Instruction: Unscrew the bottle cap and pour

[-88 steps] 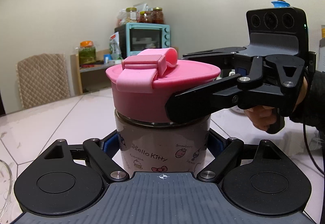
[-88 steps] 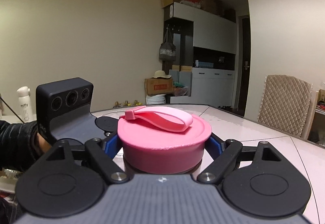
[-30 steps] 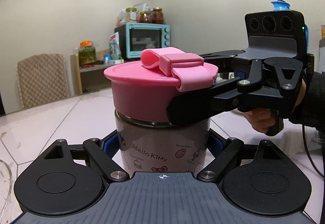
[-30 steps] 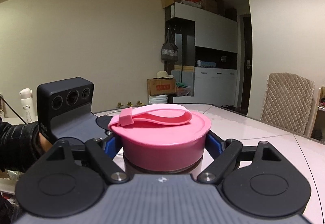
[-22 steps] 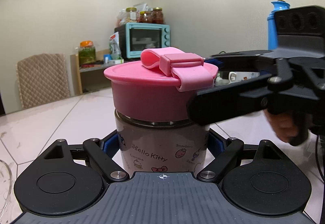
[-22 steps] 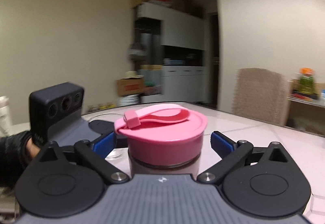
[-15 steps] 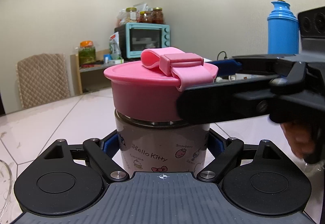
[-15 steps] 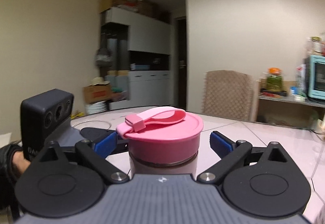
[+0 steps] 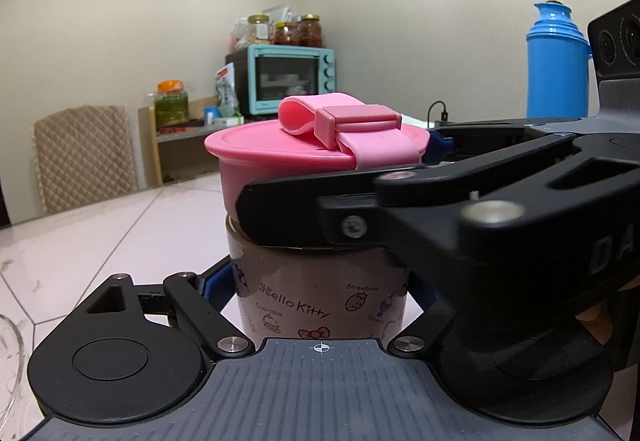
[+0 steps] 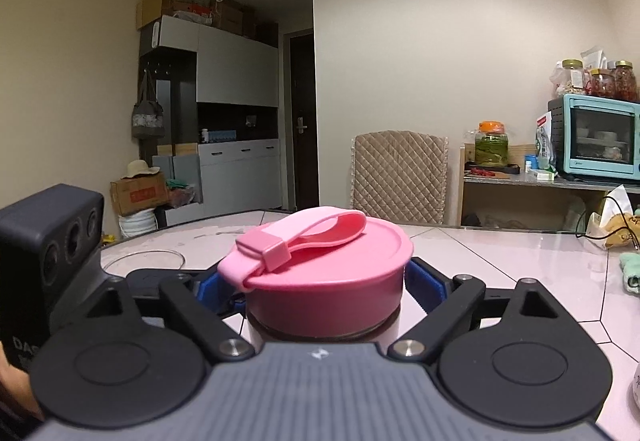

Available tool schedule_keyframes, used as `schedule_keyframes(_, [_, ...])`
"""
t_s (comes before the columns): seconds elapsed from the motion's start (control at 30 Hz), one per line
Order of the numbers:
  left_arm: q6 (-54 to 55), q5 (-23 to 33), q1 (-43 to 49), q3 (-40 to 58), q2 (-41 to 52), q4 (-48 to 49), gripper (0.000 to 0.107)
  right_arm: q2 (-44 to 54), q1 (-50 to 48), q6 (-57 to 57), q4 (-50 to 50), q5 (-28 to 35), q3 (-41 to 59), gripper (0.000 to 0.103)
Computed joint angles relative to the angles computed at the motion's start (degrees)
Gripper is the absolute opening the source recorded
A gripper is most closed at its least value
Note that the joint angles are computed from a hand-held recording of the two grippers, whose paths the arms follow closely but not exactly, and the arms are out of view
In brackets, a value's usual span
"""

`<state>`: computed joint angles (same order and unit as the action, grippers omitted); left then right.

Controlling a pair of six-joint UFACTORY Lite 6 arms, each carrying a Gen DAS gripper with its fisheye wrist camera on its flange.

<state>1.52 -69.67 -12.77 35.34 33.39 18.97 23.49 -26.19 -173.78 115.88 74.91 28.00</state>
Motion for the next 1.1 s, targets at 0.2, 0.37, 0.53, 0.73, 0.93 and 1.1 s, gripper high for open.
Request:
schedule_keyframes(0.2, [0.03, -0.06, 0.01, 0.03, 0.09, 0.00, 0.090, 1.52, -1.15, -1.13, -2.58, 0.03, 1.52, 0.085])
schedule_keyframes(0.37, [0.05, -0.06, -0.02, 0.14, 0.19, -0.04, 0.090, 8.46, -5.01, 3.47, -17.34, 0.20, 13.87, 0.085])
schedule_keyframes(0.53, [0.05, -0.07, -0.06, 0.19, 0.25, -0.07, 0.090, 17.55, -6.11, 12.72, -33.03, 2.76, 32.34, 0.085])
schedule_keyframes(0.73, [0.03, -0.14, -0.11, 0.21, 0.34, -0.09, 0.090, 25.47, -5.51, 20.15, -43.02, 7.77, 48.37, 0.085])
schedule_keyframes(0.93, [0.12, -0.19, -0.22, 0.23, 0.42, -0.28, 0.090, 15.98, -8.82, 14.76, -34.58, 4.08, 31.68, 0.097])
schedule_keyframes(1.1, [0.15, -0.27, -0.32, 0.15, 0.43, -0.39, 0.090, 8.25, -11.27, 10.28, -28.38, 1.93, 19.51, 0.097])
